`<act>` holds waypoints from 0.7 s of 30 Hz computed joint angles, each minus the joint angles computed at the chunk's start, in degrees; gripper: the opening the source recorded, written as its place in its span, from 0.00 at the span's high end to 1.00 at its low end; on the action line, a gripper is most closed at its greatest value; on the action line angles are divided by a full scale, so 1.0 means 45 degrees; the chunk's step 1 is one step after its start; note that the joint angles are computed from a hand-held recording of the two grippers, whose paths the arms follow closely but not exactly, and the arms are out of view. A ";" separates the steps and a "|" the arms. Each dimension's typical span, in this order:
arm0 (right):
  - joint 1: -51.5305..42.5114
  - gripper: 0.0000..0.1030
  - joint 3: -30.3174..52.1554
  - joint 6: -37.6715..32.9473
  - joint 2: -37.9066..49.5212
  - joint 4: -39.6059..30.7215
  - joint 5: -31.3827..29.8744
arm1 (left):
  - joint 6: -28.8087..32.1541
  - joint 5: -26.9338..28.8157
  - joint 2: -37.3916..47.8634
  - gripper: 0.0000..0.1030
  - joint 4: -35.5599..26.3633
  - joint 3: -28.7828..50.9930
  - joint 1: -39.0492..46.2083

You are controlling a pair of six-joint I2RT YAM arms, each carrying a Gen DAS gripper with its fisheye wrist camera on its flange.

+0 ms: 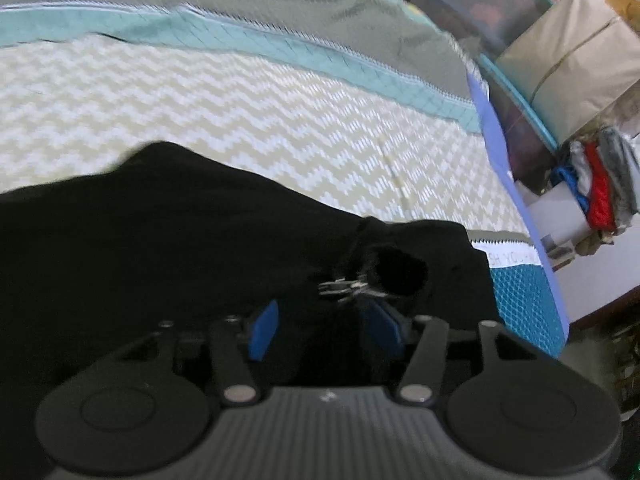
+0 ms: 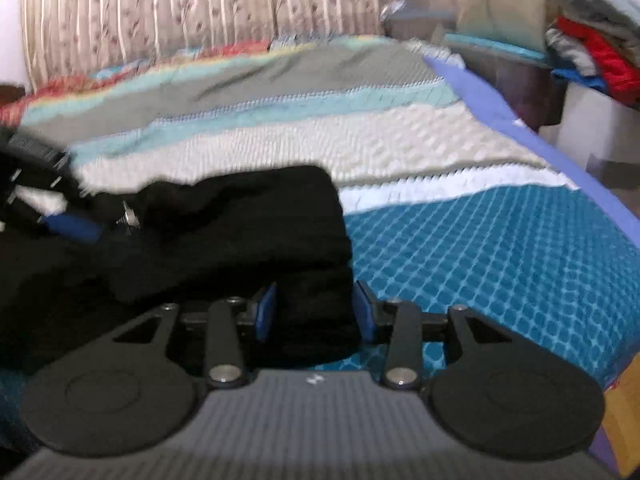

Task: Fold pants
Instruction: 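Fold the pants over again with the left gripper toward the right gripper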

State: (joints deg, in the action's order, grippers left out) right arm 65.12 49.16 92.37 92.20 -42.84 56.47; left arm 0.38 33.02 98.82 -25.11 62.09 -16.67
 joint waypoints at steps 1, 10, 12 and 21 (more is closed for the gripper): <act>0.0249 0.57 0.0457 0.0923 0.0267 -0.0987 0.0368 | 0.0370 0.0216 -0.0311 0.47 -0.0235 -0.0150 0.0595; -0.0979 0.57 0.0952 -0.5280 0.1029 0.5984 -0.0766 | 0.4618 0.2148 -0.1177 0.36 -0.3238 -0.0628 0.8497; -0.1311 0.57 0.1696 -0.6848 0.1841 0.7400 -0.1965 | 0.4899 0.2257 -0.0866 0.26 -0.3266 -0.0400 1.0268; -0.2552 0.71 0.7877 -1.0423 0.6112 0.7996 -0.7522 | 0.3348 0.2843 0.2223 0.08 -0.2669 0.1565 1.2579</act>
State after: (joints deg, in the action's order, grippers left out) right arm 53.64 84.61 45.47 119.70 -6.86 22.62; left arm 15.45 45.82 108.83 -37.12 69.13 39.93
